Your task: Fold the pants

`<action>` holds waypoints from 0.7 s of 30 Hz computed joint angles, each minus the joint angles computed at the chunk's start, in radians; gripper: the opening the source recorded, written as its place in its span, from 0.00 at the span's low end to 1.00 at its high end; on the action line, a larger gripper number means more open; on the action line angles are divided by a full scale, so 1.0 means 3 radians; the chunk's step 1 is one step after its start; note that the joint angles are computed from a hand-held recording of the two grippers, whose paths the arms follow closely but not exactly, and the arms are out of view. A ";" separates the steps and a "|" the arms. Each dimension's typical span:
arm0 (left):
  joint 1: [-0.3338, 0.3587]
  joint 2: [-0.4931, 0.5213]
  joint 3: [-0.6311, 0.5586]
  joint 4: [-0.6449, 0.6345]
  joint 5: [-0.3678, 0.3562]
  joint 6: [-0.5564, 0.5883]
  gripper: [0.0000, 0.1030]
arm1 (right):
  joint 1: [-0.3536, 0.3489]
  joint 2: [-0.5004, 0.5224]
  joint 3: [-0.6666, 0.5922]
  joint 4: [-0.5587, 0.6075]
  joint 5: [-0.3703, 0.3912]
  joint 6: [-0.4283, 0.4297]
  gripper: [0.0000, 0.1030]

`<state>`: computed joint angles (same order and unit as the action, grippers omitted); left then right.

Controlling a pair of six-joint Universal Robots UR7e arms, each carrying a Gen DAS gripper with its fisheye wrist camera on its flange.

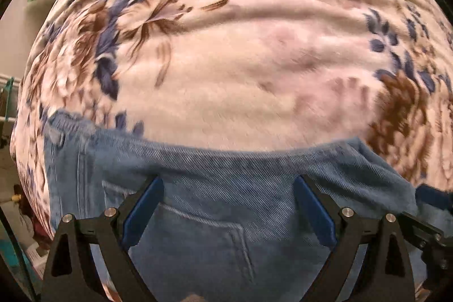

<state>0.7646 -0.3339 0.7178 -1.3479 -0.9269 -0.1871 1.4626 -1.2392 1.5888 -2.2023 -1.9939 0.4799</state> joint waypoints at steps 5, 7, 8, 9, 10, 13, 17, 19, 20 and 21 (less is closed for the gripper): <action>0.0052 0.0103 -0.0119 -0.0023 -0.0038 0.0149 0.94 | -0.0060 0.0316 -0.0415 0.0364 -0.0206 -0.0078 0.13; 0.0059 0.0127 -0.0165 0.0017 -0.0062 0.0171 0.95 | -0.0136 0.0289 -0.0389 0.0325 -0.0071 0.0016 0.12; 0.0061 0.0138 -0.0194 0.0040 -0.0087 0.0167 0.95 | -0.0160 0.0281 -0.0387 0.0333 -0.0014 0.0058 0.12; 0.0066 0.0144 -0.0236 0.0073 -0.0125 0.0161 0.95 | -0.0170 0.0276 -0.0415 0.0376 0.0040 0.0127 0.12; 0.0075 0.0163 -0.0323 0.0136 -0.0166 0.0157 0.95 | -0.0167 0.0268 -0.0441 0.0398 0.0079 0.0189 0.13; 0.0088 0.0165 -0.0457 0.0195 -0.0207 0.0133 0.95 | -0.0143 0.0203 -0.0432 0.0153 0.0311 0.0185 0.14; 0.0119 0.0129 -0.0463 0.0240 -0.0144 0.0059 0.95 | -0.0136 0.0437 -0.0770 0.0208 0.0623 0.0024 0.33; 0.0141 0.0131 -0.0480 0.0276 -0.0103 0.0037 0.95 | -0.0148 0.0630 -0.1006 0.0408 0.0703 -0.0046 0.49; 0.0154 0.0143 -0.0508 0.0306 -0.0101 0.0031 0.95 | -0.0147 0.0758 -0.1169 0.0568 0.0691 -0.0076 0.49; 0.0163 0.0134 -0.0496 0.0285 -0.0119 0.0044 0.95 | -0.0143 0.0818 -0.1226 0.0612 0.0673 -0.0108 0.48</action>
